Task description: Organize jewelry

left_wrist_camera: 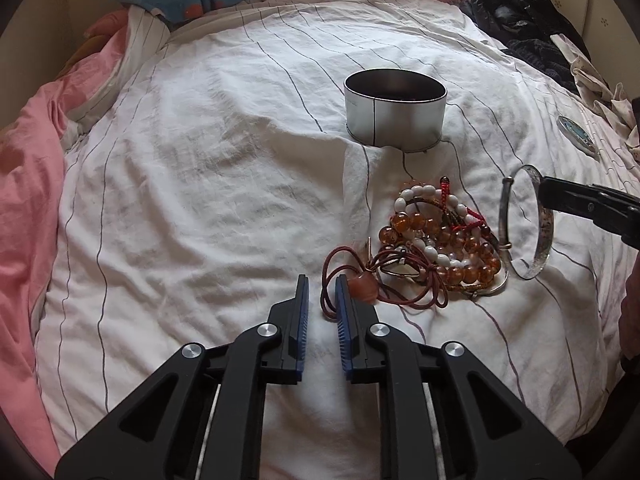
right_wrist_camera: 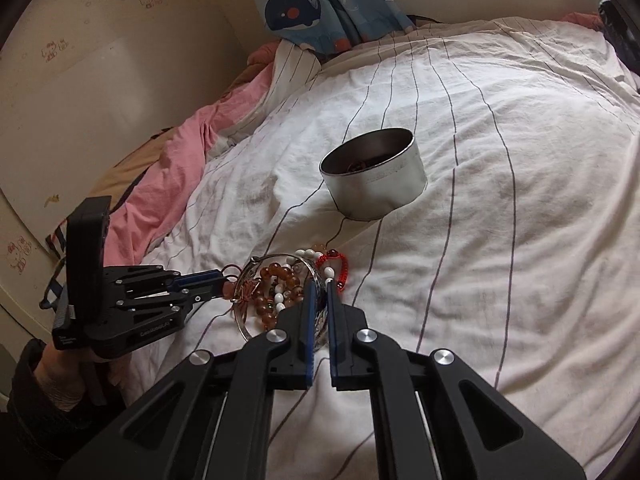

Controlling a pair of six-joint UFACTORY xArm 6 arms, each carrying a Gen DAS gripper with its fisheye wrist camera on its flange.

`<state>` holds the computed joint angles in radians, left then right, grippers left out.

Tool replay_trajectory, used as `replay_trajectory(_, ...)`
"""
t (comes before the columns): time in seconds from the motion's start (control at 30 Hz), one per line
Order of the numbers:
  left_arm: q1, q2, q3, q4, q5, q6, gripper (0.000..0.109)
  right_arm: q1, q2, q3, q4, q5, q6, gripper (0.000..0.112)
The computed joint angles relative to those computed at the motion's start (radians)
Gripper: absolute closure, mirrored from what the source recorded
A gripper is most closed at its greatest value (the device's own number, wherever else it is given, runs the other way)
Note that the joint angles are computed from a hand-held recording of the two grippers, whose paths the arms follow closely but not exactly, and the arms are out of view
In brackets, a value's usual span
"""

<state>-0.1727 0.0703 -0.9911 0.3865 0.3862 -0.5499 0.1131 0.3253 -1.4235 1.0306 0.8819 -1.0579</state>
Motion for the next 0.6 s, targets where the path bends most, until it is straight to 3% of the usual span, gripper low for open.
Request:
replay_trajectory(0.07,0.001,0.002,0.001,-0.019,-0.008,0.009,0.086,-0.017,-0.003,0.005,-0.001,0.012,0.009,0.106)
replay_trajectory(0.17,-0.002,0.018,-0.012,-0.008,-0.002,-0.001,0.073,-0.007,0.001,0.016,-0.067,-0.064,0.044,0.106)
replay_trajectory(0.27,-0.007,0.034,-0.025,0.002,-0.001,0.003,0.072,0.007,0.022,0.009,-0.150,-0.120,0.102,0.105)
replay_trajectory(0.3,-0.011,0.037,-0.030,0.004,0.005,0.014,0.078,0.010,0.026,0.011,-0.163,-0.134,0.111,0.105)
replay_trajectory(0.37,-0.020,0.038,-0.032,-0.035,0.007,0.073,0.098,0.014,0.025,0.021,-0.170,-0.157,0.114,0.077)
replay_trajectory(0.4,-0.022,0.033,-0.027,-0.020,0.007,0.068,0.104,0.017,0.016,0.036,-0.151,-0.182,0.100,0.055)
replay_trajectory(0.47,-0.023,0.020,-0.016,-0.022,-0.001,0.075,0.105,0.020,0.007,0.049,-0.144,-0.199,0.082,0.054)
replay_trajectory(0.57,-0.017,-0.007,0.017,-0.132,-0.054,0.150,0.105,0.029,0.021,0.042,-0.187,-0.207,0.116,0.054)
replay_trajectory(0.6,-0.016,-0.019,0.031,-0.197,-0.081,0.196,0.105,0.033,0.027,0.040,-0.204,-0.207,0.128,0.061)
